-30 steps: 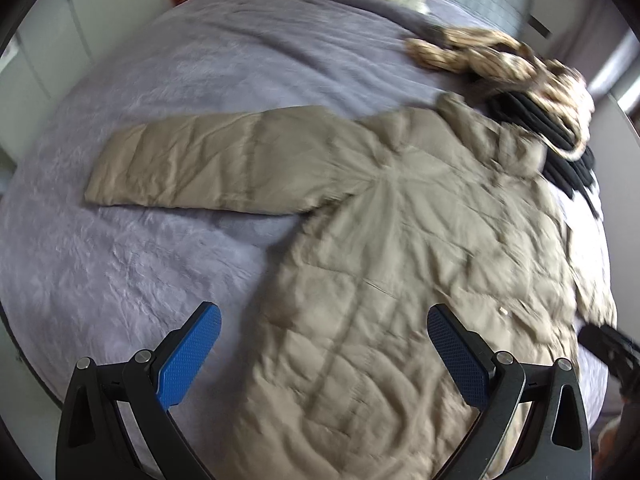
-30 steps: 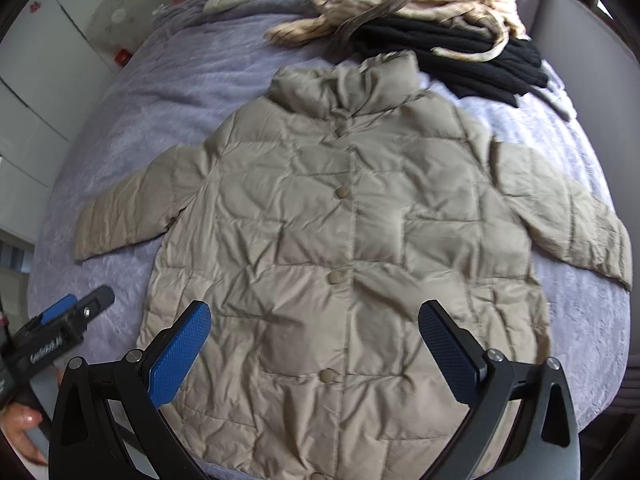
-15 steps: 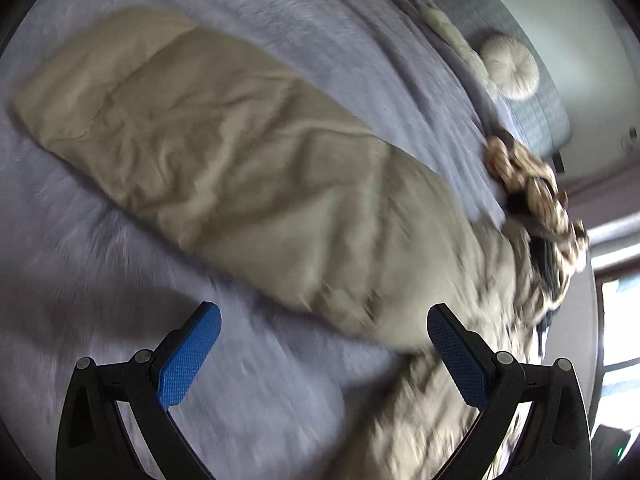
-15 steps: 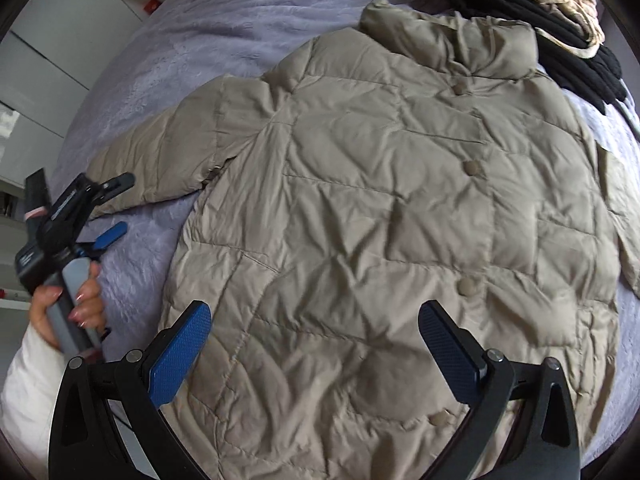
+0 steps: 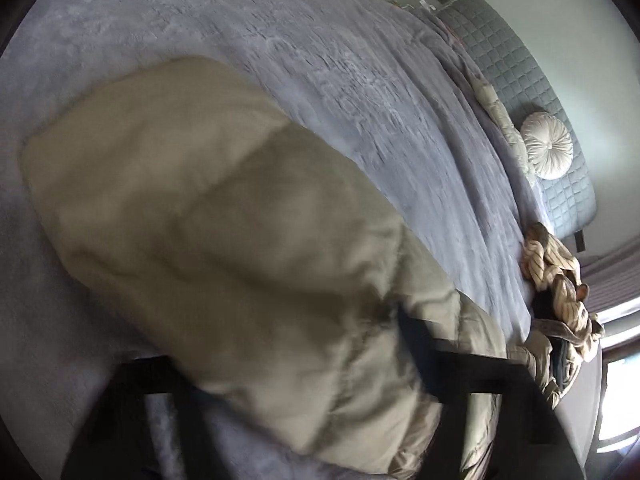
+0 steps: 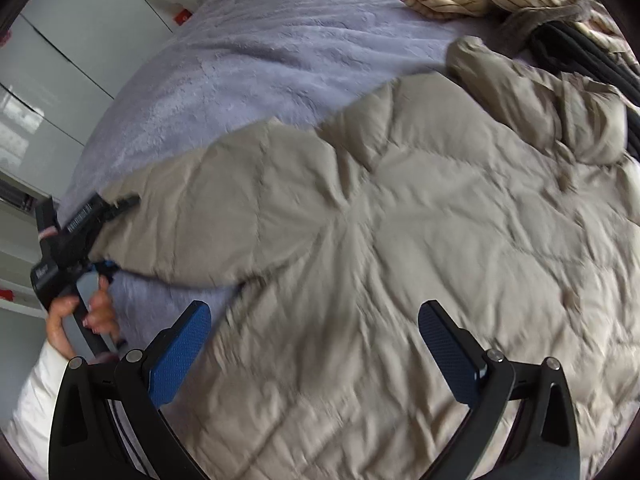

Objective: Fold large clothes

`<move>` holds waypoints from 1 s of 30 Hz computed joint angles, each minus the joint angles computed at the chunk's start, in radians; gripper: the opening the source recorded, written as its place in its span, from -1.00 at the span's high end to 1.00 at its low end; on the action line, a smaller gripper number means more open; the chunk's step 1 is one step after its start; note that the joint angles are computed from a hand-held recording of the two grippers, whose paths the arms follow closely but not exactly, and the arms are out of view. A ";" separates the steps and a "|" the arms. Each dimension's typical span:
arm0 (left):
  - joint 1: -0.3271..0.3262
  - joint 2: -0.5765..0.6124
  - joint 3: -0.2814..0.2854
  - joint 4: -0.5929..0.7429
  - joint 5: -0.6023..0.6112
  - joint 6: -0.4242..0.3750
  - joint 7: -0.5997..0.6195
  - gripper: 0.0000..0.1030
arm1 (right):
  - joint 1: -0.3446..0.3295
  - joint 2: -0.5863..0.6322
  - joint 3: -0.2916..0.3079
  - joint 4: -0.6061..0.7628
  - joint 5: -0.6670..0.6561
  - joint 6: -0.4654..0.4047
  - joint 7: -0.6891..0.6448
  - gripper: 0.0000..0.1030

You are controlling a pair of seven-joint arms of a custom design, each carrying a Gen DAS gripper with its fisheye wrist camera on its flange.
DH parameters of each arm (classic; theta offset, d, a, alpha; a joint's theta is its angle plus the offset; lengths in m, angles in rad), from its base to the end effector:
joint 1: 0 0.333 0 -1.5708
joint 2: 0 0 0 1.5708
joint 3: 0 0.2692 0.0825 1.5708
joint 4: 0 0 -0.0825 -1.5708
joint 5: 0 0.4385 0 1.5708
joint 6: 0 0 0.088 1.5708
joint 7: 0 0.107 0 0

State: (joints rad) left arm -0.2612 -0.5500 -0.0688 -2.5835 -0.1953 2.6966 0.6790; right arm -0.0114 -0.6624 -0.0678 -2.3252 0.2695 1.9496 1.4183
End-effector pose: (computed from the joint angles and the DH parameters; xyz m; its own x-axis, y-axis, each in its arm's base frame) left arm 0.4695 -0.1532 0.4526 0.4715 -0.6830 0.5578 -0.6732 -0.6873 -0.2726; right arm 0.4584 -0.0215 0.5626 0.0587 -0.9635 -0.2614 -0.9512 0.0254 -0.3075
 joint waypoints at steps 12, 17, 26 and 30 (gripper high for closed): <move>-0.111 -0.075 0.093 0.074 -0.071 0.113 0.287 0.88 | 0.059 0.176 -0.033 0.027 0.190 0.091 0.024 0.86; -0.243 0.034 0.100 0.238 -0.145 0.127 0.444 0.88 | 0.066 0.242 -0.034 0.029 0.233 0.074 0.001 0.87; -0.287 0.386 -0.078 0.684 -0.128 0.021 0.592 0.88 | -0.059 0.091 -0.111 -0.013 0.230 -0.004 -0.050 0.86; -0.279 0.633 -0.194 0.940 0.078 -0.100 0.523 0.88 | -0.189 0.032 -0.131 -0.024 0.082 -0.006 -0.032 0.86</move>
